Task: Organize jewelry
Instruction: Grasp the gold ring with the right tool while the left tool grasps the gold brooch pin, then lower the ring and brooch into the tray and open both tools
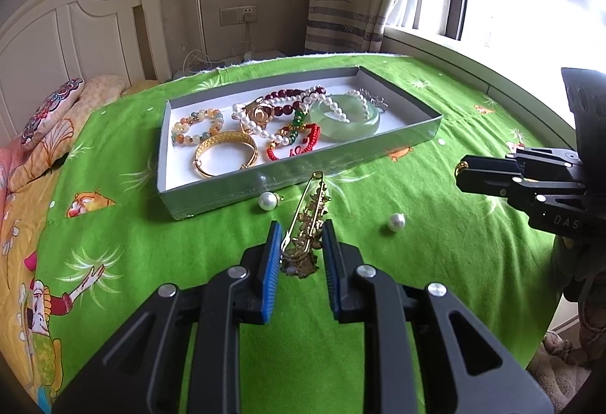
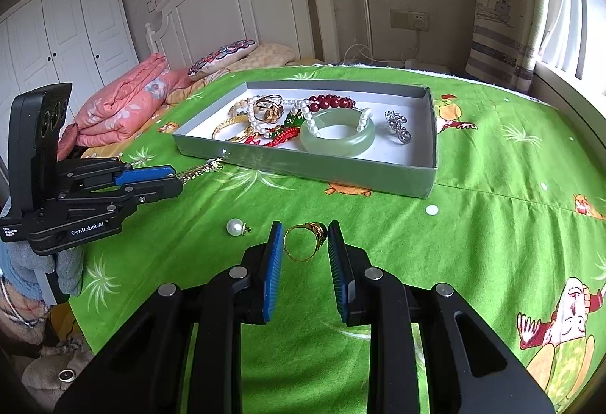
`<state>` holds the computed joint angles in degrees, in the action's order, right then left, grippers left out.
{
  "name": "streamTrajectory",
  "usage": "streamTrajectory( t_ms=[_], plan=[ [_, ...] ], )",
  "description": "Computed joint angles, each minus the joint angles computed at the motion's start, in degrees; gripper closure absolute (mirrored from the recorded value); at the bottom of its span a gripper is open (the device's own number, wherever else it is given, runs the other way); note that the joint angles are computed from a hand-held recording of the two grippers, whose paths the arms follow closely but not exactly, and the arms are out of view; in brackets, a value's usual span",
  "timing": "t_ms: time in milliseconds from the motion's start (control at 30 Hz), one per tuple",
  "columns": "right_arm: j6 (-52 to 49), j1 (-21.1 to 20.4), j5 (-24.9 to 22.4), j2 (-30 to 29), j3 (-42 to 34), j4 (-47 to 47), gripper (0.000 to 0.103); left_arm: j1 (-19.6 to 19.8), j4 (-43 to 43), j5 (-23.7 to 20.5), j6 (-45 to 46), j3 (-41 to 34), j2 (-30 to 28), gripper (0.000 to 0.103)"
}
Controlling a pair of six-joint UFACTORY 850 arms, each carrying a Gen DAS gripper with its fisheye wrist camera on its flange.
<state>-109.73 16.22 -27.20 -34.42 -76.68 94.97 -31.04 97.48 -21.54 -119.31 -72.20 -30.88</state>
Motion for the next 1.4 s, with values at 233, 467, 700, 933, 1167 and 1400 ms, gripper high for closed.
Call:
streamTrajectory(
  t_ms=[233, 467, 700, 933, 1167, 1400],
  plan=[
    [-2.37, -0.61, -1.86, 0.70, 0.75, 3.76, 0.079, -0.20, 10.42, -4.10, -13.78, 2.95, 2.16, 0.082],
    [-2.60, -0.56, -1.59, 0.48, -0.92, 4.90, 0.079, 0.80, 10.05, -4.88, -13.68, 1.95, 2.42, 0.082],
    [2.37, -0.18, -0.55, -2.21, -5.74, 1.92, 0.079, 2.94, 8.21, -2.94, -11.22, -1.84, 0.77, 0.082],
    [9.55, -0.25, 0.64, -6.06, -11.83, -1.09, 0.079, 5.54, -0.12, -1.76, -2.54, -8.21, -2.72, 0.082],
    [15.55, 0.34, 4.49, -9.67, -17.23, -5.61, 0.079, 7.91, -15.58, -1.95, 14.21, -17.30, -8.30, 0.082],
    [21.51, 0.45, 6.67, -12.45, -21.25, -9.88, 0.078, 9.73, -28.55, -2.51, 27.02, -24.70, -13.15, 0.082]
  ],
)
